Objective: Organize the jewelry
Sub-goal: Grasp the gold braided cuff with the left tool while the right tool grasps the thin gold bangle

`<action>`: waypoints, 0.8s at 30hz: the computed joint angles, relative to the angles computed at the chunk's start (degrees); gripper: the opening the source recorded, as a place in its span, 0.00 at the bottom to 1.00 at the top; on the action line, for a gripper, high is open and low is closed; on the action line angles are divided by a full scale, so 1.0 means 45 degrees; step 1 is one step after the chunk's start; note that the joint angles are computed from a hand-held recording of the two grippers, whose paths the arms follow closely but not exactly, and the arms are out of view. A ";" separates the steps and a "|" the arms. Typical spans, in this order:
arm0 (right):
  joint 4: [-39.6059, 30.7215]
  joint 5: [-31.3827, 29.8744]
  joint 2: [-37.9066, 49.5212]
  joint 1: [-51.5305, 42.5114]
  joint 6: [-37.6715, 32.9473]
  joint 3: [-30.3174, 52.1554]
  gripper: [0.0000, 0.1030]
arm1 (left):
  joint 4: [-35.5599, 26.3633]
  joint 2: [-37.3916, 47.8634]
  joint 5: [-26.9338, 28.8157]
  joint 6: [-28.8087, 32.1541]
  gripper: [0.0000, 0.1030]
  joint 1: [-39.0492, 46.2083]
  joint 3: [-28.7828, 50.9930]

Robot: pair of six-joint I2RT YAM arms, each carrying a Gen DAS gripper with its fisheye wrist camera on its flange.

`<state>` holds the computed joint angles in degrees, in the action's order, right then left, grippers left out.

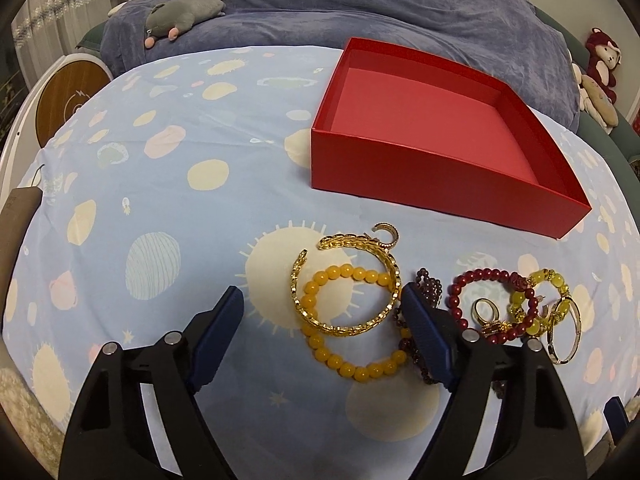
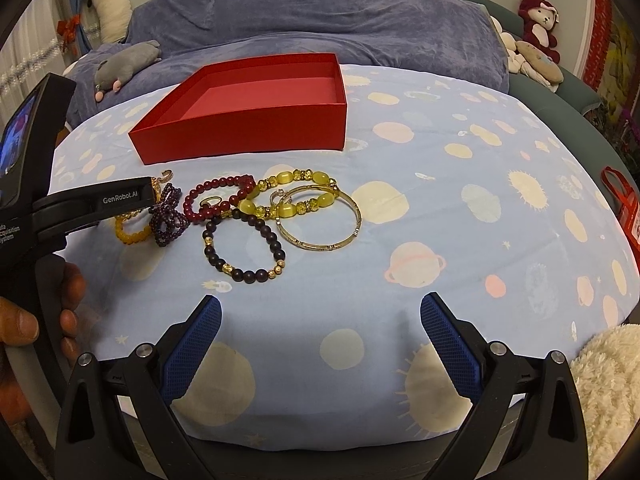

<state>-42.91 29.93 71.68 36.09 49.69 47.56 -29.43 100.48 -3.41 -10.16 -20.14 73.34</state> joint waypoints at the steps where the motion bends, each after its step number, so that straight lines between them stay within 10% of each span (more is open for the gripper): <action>1: -0.0016 -0.0009 0.0008 0.0006 0.0019 0.0010 0.93 | 0.0011 0.0033 0.0085 0.0009 0.70 0.0009 0.0017; 8: -0.0013 -0.0110 0.0052 -0.0084 -0.0015 0.0040 0.93 | 0.0133 0.0177 0.0484 0.0238 0.52 -0.0052 0.0157; 24: 0.0302 -0.0165 -0.0482 -0.0666 -0.0327 -0.0064 0.93 | 0.0078 -0.2607 0.0765 0.0239 0.51 0.0467 -0.1395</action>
